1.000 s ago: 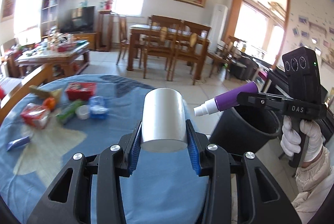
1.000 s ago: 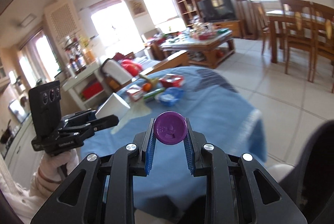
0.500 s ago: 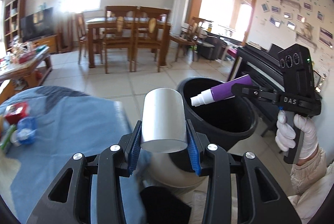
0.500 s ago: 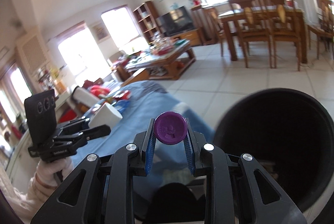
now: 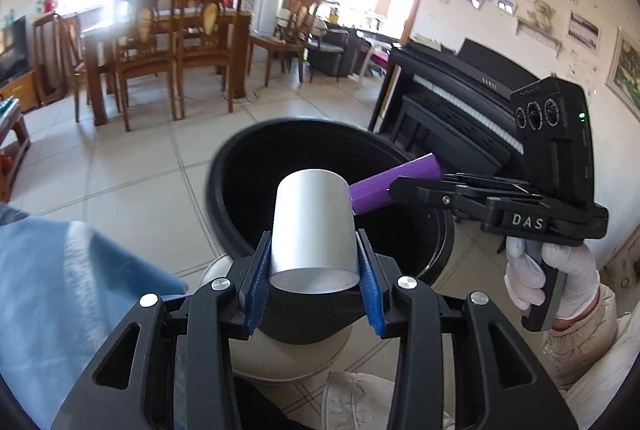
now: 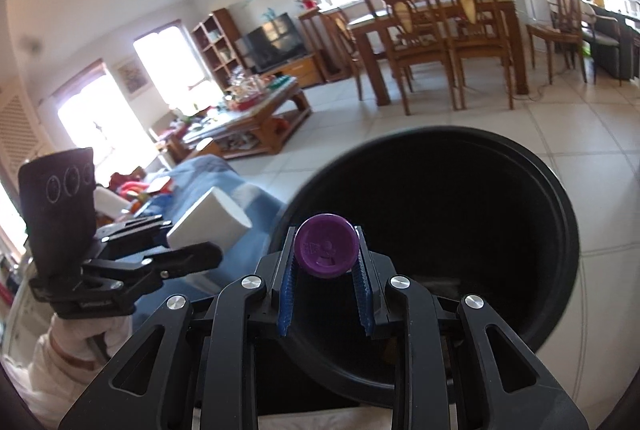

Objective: Collect trash
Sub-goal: 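Carry the white cup and purple tube over the black bin, then open both tools to drop the cup and tube into the bin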

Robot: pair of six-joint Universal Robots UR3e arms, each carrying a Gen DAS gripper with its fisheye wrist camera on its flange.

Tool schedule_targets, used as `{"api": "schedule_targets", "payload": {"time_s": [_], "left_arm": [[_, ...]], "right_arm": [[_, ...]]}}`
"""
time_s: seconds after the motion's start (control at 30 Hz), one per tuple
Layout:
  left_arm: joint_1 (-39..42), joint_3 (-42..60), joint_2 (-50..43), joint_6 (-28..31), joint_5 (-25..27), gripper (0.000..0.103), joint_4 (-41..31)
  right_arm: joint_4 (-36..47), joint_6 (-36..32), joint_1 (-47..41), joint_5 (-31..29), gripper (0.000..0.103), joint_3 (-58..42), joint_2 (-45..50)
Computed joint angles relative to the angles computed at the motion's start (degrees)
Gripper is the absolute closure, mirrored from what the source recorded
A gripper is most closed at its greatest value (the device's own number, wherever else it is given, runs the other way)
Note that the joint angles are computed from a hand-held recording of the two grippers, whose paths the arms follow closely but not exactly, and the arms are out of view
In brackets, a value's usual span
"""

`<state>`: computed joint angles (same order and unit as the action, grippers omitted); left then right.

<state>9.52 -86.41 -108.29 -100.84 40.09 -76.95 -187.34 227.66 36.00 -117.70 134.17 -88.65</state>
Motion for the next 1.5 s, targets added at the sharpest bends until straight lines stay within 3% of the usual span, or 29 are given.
{"api": "schedule_targets", "payload": {"time_s": [0.47, 1.0, 1.03, 1.13, 1.2, 1.37, 1.4, 1.5], "left_arm": [[-6.35, -0.74, -4.19, -4.31, 5.51, 0.063, 9.88], [-6.71, -2.60, -3.62, -5.66, 6.05, 0.062, 13.34], [-6.40, -2.66, -3.40, -5.41, 5.91, 0.062, 12.98], [-5.64, -3.13, -2.77, -4.95, 5.52, 0.062, 12.35], [-5.02, -3.25, -2.30, -4.51, 5.10, 0.062, 11.45], [-3.03, -6.16, 0.25, -4.05, 3.58, 0.032, 12.94], [-2.30, -7.11, 1.06, -4.10, 3.19, 0.030, 13.71], [-0.51, -9.35, 2.75, -4.33, 2.20, 0.013, 15.30]], "right_arm": [[-8.82, 1.39, -5.87, 3.01, 0.077, 13.45, -1.78], [-5.71, 4.58, -4.20, 1.88, 0.077, 8.90, 2.18], [-5.56, 4.74, -4.42, 2.15, 0.074, 8.68, 2.23], [-4.20, 5.80, -3.83, 0.58, 0.053, 7.81, 2.10], [-3.24, 6.14, -3.38, 0.00, 0.051, 7.05, 1.99], [0.24, 6.57, -2.24, -1.04, 0.048, 3.47, 3.10], [0.93, 6.92, -1.70, -1.62, 0.047, 2.42, 3.68], [2.59, 7.50, -0.62, -2.75, 0.039, -0.52, 5.19]]}}
